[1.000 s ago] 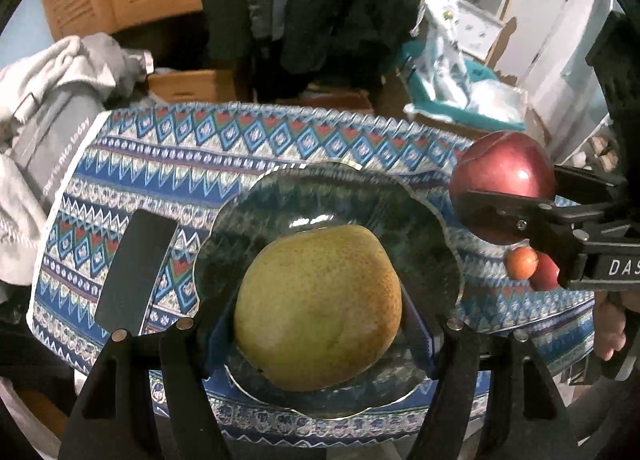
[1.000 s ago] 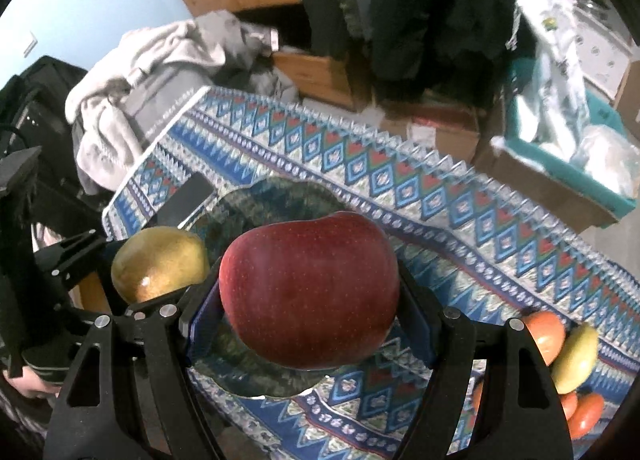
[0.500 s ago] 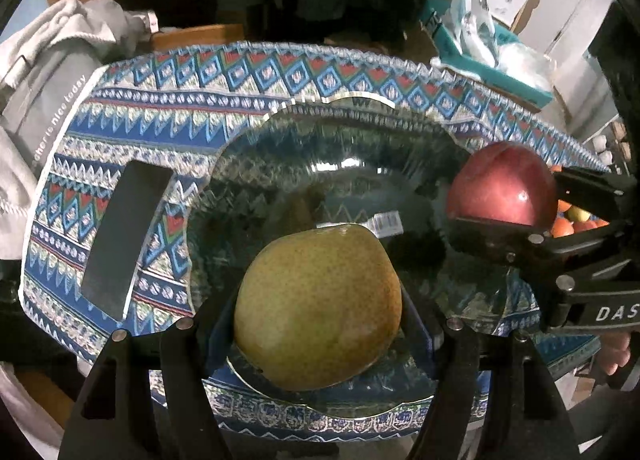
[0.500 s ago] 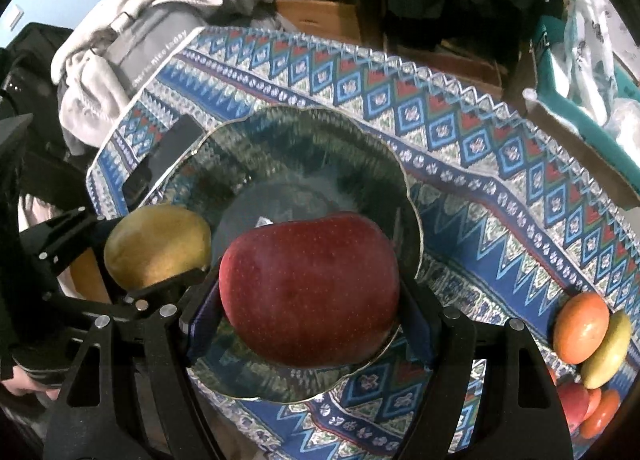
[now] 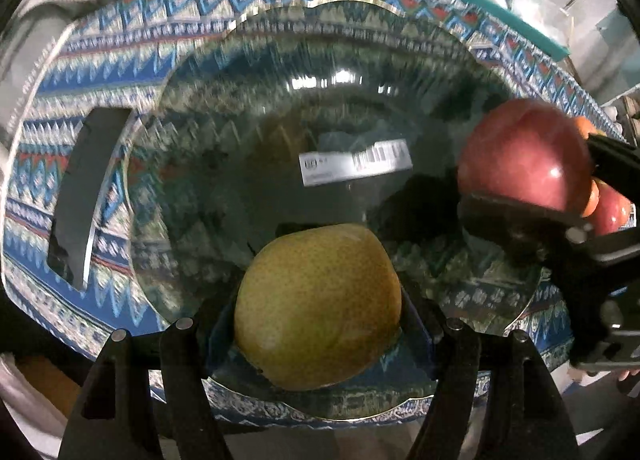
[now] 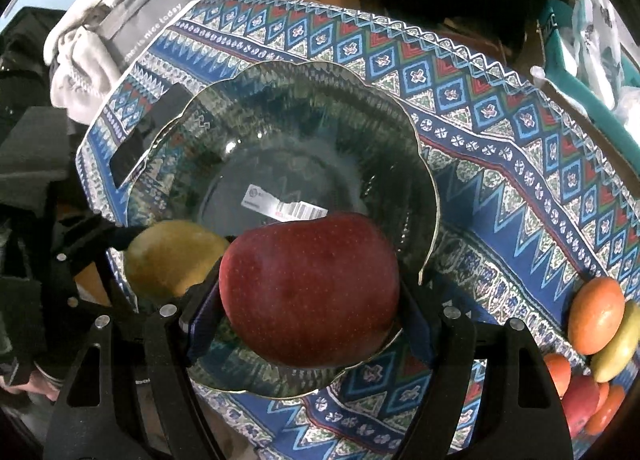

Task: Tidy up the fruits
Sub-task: 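Open the left tool over the bowl while the right tool releases the apple into it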

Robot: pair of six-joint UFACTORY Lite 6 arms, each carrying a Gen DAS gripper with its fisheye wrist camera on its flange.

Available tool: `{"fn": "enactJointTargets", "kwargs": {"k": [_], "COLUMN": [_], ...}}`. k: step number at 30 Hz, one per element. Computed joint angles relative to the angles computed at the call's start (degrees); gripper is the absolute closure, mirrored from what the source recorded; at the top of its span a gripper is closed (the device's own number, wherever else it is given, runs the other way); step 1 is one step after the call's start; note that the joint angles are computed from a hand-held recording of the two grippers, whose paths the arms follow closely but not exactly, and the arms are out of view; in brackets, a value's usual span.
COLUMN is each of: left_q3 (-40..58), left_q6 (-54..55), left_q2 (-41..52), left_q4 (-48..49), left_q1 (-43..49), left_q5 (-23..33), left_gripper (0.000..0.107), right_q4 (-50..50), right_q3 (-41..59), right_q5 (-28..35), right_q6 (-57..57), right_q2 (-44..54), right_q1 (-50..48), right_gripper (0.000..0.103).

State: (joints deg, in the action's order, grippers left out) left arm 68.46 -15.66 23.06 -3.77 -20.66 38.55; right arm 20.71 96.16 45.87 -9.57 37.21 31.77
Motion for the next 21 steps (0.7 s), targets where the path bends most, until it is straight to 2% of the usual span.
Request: {"fn": "enactJointTargets", "kwargs": {"k": [3, 6, 12, 15, 21], "left_q3": [-1.72, -1.88, -2.02, -2.85, -2.54], "left_q6": [0.36, -2.43, -4.54, -3.77, -7.86], "left_q2": [-2.49, -4.99, -6.79, -8.37, -9.64], "left_q4": [-1.19, 2.83, 5.8, 4.28, 9.08], "left_q1": [0.87, 0.49, 0.72, 1.0, -0.4], "left_q5": [-2.05, -2.84, -1.84, -1.7, -2.04], "left_gripper": [0.033, 0.024, 0.023, 0.023, 0.023], "right_q4": [1.32, 1.01, 3.74, 4.87, 4.52], "right_q3": [0.5, 0.54, -1.34, -1.67, -1.96], "right_q5": [0.45, 0.28, -0.7, -1.11, -1.35], "right_q6": [-0.49, -0.55, -1.8, -1.34, -0.72], "right_q2": [0.63, 0.77, -0.73, -1.88, -4.05], "right_q1": [-0.48, -0.41, -1.39, -1.81, -1.56], "right_gripper": [0.025, 0.025, 0.024, 0.024, 0.024]}}
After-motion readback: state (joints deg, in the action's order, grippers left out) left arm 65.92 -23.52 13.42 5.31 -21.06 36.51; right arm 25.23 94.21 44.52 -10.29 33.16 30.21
